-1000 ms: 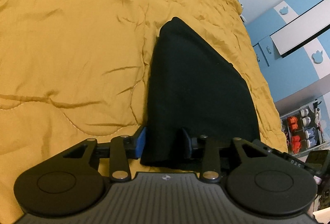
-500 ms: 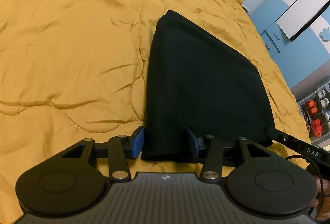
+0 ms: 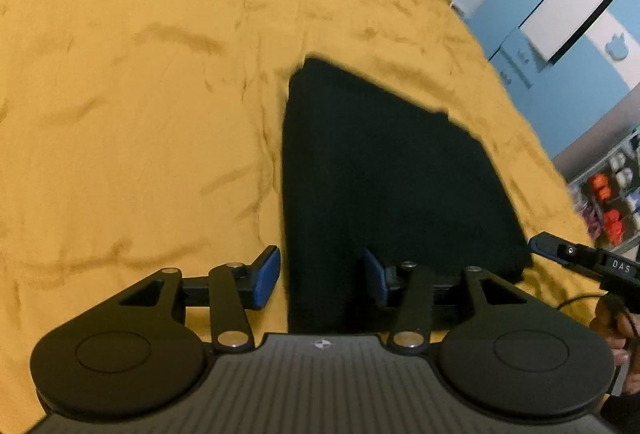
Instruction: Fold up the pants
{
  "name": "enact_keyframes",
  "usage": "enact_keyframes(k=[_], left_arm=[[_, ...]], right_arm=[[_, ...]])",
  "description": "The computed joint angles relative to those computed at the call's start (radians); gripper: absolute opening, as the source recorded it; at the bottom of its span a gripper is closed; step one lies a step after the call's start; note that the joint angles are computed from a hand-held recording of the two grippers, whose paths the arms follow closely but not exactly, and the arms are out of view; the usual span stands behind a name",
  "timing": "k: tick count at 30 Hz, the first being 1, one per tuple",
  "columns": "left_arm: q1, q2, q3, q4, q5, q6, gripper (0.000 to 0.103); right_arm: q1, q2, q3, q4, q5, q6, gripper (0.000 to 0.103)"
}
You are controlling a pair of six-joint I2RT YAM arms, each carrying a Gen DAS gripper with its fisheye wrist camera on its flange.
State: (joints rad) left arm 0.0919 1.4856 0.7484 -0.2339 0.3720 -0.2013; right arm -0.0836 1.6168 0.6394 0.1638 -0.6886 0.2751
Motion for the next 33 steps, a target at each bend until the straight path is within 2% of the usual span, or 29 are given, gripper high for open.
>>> enact_keyframes(k=[3,7,13,16,18,20,21,22,25,28,29,30,31,33], left_arm=[[0.041,0.055,0.043,0.024,0.063,-0.010,0.056],[0.067,0.176,0.125,0.031,0.142,-0.038,0.057],[0.050,0.254,0.145,0.075,0.153,-0.049,0.058],[0.055,0.304,0.164,0.101,0.179,-0.071,0.058],[0.069,0.334,0.177,0.117,0.210,-0.094,0.058],[0.074,0.356,0.186,0.132,0.228,-0.115,0.058],[0.075,0.356,0.182,0.132,0.231,-0.114,0.054],[0.074,0.353,0.176,0.136,0.230,-0.110,0.045],[0.094,0.350,0.170,0.135,0.273,-0.123,0.027],[0.160,0.376,0.168,0.156,0.391,-0.217,0.026],[0.167,0.386,0.170,0.155,0.394,-0.230,0.027],[0.165,0.383,0.171,0.139,0.368,-0.220,0.032],[0.157,0.363,0.163,0.122,0.318,-0.195,0.042],[0.144,0.282,0.111,0.120,0.233,-0.155,0.047]], right_arm=[[-0.051,0.087,0.023,0.090,-0.108,0.099,0.030],[-0.070,0.204,0.061,0.156,-0.167,0.186,0.031],[-0.015,0.270,0.099,0.166,-0.194,0.199,0.031],[0.024,0.291,0.112,0.184,-0.155,0.202,0.037],[0.034,0.314,0.122,0.198,-0.142,0.210,0.037],[0.039,0.323,0.123,0.204,-0.134,0.203,0.031],[0.043,0.324,0.127,0.203,-0.131,0.199,0.028],[0.046,0.323,0.128,0.200,-0.131,0.196,0.024],[0.043,0.308,0.128,0.180,-0.142,0.191,0.021],[0.026,0.300,0.125,0.190,-0.177,0.218,0.021],[0.039,0.276,0.133,0.130,-0.128,0.171,0.022],[0.058,0.252,0.147,0.059,-0.064,0.101,0.027],[0.084,0.213,0.146,0.002,0.016,0.032,0.034],[0.122,0.127,0.105,-0.010,0.112,-0.023,0.034]])
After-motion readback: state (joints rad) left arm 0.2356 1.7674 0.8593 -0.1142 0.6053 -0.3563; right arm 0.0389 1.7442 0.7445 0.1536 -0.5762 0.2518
